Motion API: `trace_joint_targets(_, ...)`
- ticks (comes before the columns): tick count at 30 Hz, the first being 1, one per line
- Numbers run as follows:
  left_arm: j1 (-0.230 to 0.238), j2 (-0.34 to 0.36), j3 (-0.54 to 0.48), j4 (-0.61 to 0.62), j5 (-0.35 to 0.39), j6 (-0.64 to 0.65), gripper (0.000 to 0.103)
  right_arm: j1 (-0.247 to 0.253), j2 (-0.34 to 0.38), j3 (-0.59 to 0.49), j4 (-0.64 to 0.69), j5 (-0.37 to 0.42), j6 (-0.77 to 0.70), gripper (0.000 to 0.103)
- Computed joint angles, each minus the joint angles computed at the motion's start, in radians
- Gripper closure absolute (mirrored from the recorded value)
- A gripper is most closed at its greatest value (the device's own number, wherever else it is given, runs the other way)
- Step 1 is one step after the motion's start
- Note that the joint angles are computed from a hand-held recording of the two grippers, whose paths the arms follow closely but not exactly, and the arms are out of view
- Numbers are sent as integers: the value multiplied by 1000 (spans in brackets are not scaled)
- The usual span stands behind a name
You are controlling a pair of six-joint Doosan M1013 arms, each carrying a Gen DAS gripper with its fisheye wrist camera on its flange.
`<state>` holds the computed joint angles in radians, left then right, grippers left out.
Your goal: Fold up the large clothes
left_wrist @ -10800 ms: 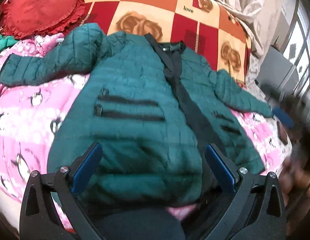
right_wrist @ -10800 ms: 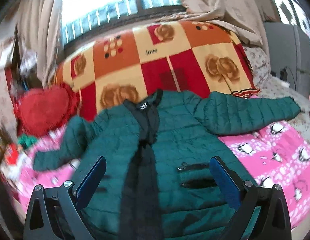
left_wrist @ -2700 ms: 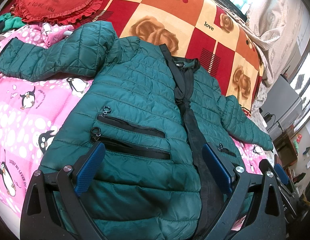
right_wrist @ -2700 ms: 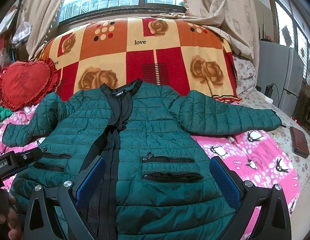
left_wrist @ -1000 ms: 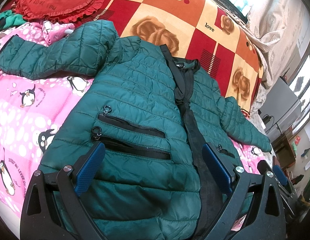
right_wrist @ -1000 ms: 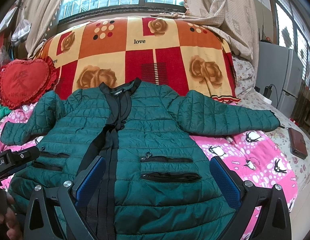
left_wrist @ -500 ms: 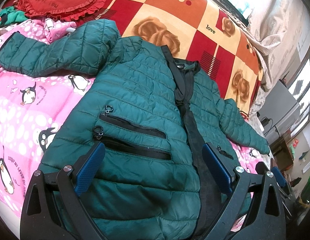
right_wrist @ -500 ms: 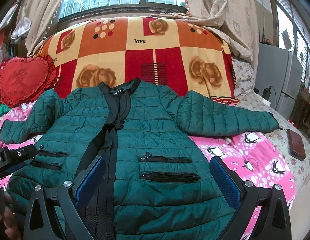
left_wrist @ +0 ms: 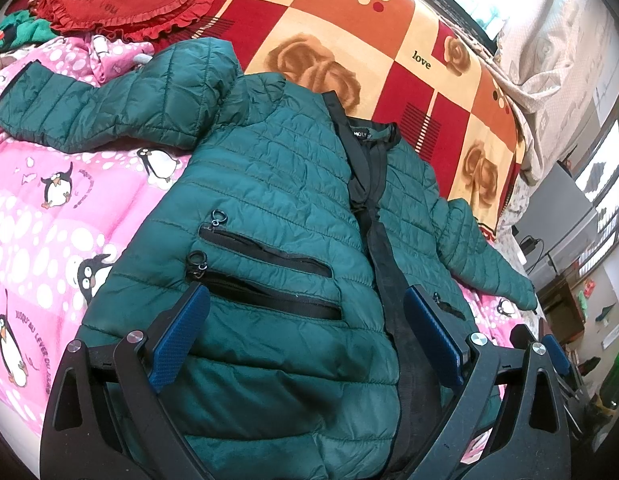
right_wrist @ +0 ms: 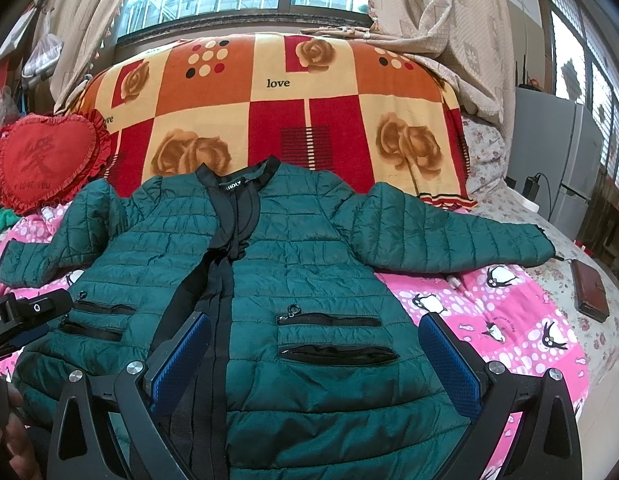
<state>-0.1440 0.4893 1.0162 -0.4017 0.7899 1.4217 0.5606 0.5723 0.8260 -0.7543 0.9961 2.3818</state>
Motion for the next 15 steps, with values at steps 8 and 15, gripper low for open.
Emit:
trace_joint_targets(8, 5, -13, 22, -28, -18, 10, 5, -42, 20, -53, 100, -32, -19, 1)
trace_joint_targets(15, 20, 46, -85, 5, 147, -95, 5, -92, 106, -170, 248, -34, -161, 1)
